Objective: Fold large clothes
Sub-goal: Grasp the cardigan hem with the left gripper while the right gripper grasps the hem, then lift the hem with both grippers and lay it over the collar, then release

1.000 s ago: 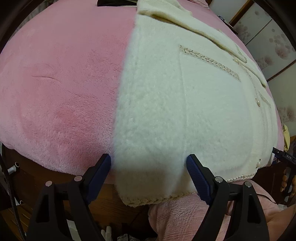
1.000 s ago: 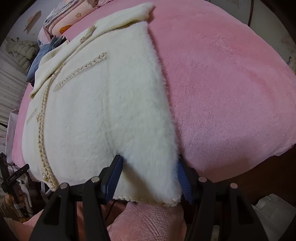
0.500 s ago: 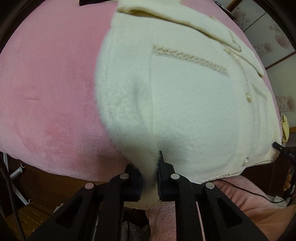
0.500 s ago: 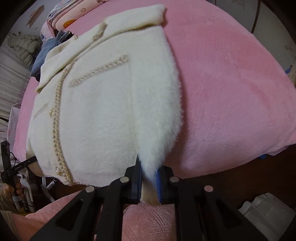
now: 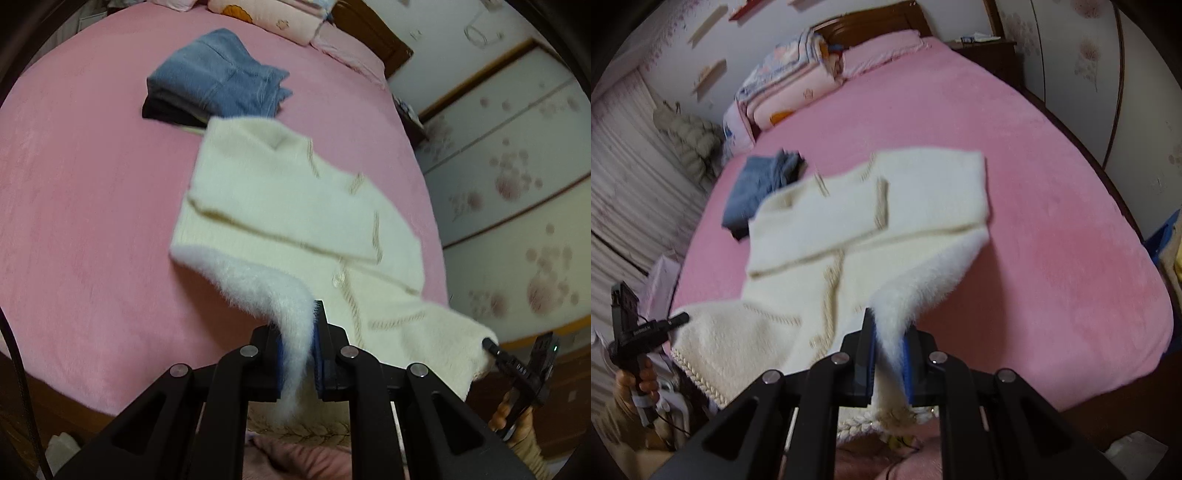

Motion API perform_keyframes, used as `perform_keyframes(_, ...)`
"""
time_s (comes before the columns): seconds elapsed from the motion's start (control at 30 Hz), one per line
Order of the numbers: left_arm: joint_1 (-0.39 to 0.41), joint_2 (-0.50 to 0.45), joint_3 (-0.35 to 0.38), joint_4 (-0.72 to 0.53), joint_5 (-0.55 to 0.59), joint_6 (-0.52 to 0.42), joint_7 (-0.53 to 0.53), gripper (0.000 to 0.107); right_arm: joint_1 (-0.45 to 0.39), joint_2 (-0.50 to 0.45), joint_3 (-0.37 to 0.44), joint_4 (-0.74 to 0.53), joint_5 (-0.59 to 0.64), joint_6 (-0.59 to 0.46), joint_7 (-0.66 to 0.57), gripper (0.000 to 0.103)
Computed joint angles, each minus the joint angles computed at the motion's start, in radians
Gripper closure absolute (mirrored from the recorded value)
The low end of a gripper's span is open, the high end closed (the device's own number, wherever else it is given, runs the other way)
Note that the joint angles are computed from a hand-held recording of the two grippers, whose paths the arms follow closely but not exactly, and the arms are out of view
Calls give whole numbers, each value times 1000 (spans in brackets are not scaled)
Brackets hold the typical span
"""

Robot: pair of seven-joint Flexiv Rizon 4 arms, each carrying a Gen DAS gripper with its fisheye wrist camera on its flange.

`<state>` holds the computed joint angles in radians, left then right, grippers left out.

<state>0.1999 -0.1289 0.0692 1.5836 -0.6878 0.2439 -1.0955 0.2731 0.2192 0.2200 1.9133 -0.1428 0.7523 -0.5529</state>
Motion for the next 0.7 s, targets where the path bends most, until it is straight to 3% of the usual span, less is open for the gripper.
perform_keyframes(0.2, -10, -189, -61, -201, -13, 94, -205, 97, -41, -148, -76, -119, 22, 103, 15, 92)
perform_keyframes(0.27, -14, -285, -99, -309, 28, 135, -302, 97, -56, -214, -101, -163, 55, 139, 2, 92)
perform_keyframes(0.47, -66, -536, -114, -574, 176, 194, -489, 92, -115, -448, -141, -338, 158, 194, -78, 89)
perform_keyframes(0.5, -71, -581, -120, -623, 194, 195, -514, 86, -125, -497, -143, -381, 165, 171, -99, 87)
perform_keyframes(0.63, -98, -711, -101, -780, 296, 183, -604, 45, -141, -646, -150, -529, 133, 56, -156, 72)
perform_keyframes(0.7, -93, -742, -113, -807, 310, 206, -621, 43, -146, -679, -144, -562, 126, 33, -186, 62)
